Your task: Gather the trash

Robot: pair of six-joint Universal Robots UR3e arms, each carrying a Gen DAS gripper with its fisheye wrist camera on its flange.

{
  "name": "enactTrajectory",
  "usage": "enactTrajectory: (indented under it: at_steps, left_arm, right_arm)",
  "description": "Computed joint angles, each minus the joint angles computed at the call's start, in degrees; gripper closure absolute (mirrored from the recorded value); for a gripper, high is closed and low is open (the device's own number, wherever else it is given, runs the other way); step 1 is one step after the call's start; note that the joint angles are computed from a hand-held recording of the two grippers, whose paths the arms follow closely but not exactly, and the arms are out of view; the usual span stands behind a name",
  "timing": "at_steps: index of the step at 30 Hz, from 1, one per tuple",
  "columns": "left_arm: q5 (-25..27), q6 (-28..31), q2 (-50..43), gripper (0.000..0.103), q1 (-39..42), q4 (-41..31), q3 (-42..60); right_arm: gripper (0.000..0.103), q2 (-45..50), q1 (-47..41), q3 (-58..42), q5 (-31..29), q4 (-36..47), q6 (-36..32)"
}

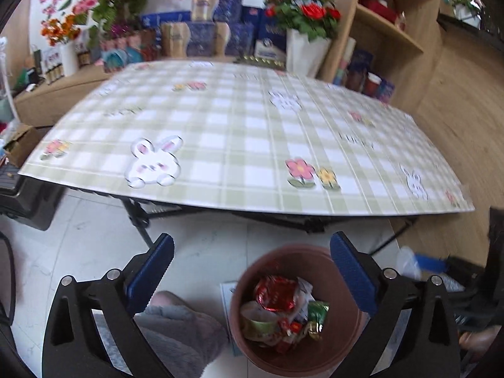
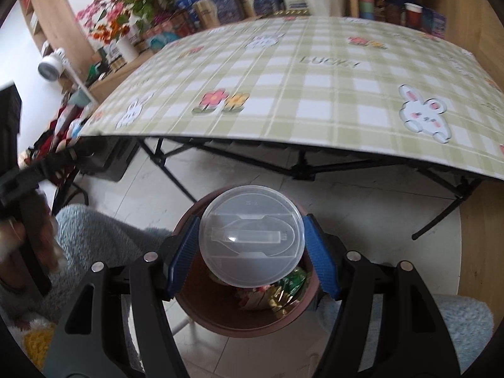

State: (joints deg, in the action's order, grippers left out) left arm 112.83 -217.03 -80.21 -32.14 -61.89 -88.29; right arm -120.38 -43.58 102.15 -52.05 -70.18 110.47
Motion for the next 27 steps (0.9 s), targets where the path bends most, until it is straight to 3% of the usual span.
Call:
enactTrajectory:
  at_steps: [13, 20, 22, 27]
  left_arm:
    - [-0.2, -1.6, 3.2, 0.006, 1.5, 0.2, -3.9]
    - [-0.1, -2.5, 4.0, 0.006, 1.9, 0.0, -5.2]
    - [0.1, -2.5, 4.0, 0.006, 2.0, -0.1, -5.2]
    - [0.8, -3.1, 3.6, 0.006, 1.3, -0.1, -4.6]
  right_arm:
    - [0.036, 11.3, 17.6, 9.3, -11.7, -22.0, 16.3]
    - [0.036, 13.7, 20.9, 9.6, -13.6, -26.6, 20.4]
    - [0.026, 13.3, 20.3, 9.2, -12.8, -26.6, 20.3]
    - [0.016, 11.9, 18.6, 7.0, -10.6, -24.6, 18.9]
